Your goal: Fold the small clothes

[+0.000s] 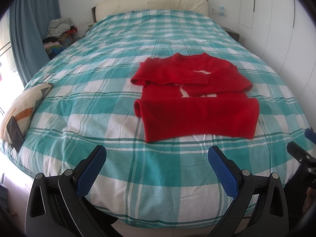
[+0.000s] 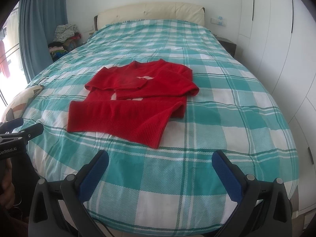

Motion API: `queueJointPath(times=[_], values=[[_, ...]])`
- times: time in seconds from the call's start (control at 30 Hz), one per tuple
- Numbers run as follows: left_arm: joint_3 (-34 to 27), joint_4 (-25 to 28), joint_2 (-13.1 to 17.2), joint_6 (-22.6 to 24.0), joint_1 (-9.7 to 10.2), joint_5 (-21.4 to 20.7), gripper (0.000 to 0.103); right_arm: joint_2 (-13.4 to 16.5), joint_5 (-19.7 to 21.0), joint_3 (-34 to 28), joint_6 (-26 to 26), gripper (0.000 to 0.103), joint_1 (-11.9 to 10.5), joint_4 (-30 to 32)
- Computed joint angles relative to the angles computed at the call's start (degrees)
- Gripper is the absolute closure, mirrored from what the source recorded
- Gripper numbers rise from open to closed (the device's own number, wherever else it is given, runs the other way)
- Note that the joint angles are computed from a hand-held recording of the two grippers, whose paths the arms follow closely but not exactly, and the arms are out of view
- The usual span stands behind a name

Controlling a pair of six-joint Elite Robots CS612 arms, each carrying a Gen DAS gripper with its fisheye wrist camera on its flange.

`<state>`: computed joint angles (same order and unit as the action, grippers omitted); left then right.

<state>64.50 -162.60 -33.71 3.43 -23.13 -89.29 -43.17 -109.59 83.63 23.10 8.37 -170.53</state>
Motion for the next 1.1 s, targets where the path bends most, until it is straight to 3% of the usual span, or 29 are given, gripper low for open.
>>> queueJointPath(times=[1.1], values=[[-0.6, 2.7, 0.3, -1.0, 0.29, -0.9, 0.0, 0.2, 0.7, 0.0, 0.2, 0.0, -0.3, 0.4]])
